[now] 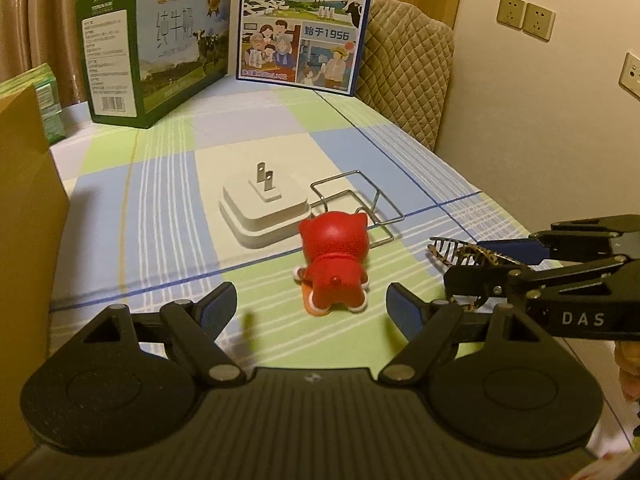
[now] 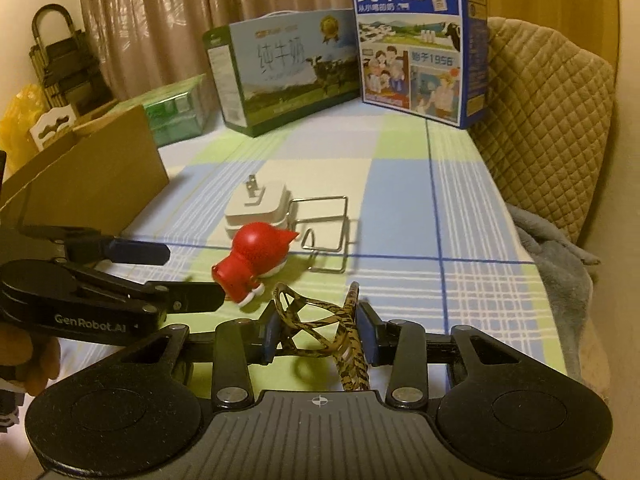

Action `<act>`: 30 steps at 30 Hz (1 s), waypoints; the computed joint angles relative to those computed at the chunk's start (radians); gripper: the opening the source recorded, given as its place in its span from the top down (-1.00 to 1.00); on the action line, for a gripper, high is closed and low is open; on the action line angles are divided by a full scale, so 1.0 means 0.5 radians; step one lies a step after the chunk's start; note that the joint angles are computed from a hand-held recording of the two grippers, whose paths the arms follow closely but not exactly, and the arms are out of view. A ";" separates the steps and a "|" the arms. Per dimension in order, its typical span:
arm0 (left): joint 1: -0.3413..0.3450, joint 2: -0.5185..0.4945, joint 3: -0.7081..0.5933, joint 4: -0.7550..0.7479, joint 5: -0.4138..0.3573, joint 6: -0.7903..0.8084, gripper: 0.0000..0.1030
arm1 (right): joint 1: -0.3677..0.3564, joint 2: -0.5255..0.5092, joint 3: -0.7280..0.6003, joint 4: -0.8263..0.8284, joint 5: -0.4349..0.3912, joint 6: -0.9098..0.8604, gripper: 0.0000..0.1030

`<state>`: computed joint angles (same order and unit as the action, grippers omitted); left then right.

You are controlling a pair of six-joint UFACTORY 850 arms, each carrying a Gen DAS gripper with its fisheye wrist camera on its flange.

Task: Organize rigid objects
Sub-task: 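Grasp the red cat figurine with the left tool while the right tool holds the spring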

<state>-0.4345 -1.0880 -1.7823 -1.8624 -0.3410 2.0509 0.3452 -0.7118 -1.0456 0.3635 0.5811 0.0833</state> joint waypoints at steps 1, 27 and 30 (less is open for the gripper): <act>-0.002 -0.009 -0.013 -0.005 -0.007 0.011 -0.53 | -0.001 -0.001 -0.002 0.007 -0.005 -0.005 0.29; -0.052 -0.003 -0.041 0.687 0.211 -0.628 0.10 | -0.025 -0.006 -0.016 0.051 -0.122 0.049 0.29; -0.036 0.128 0.175 0.418 0.235 -0.330 0.10 | -0.003 0.014 0.001 -0.014 -0.180 0.097 0.29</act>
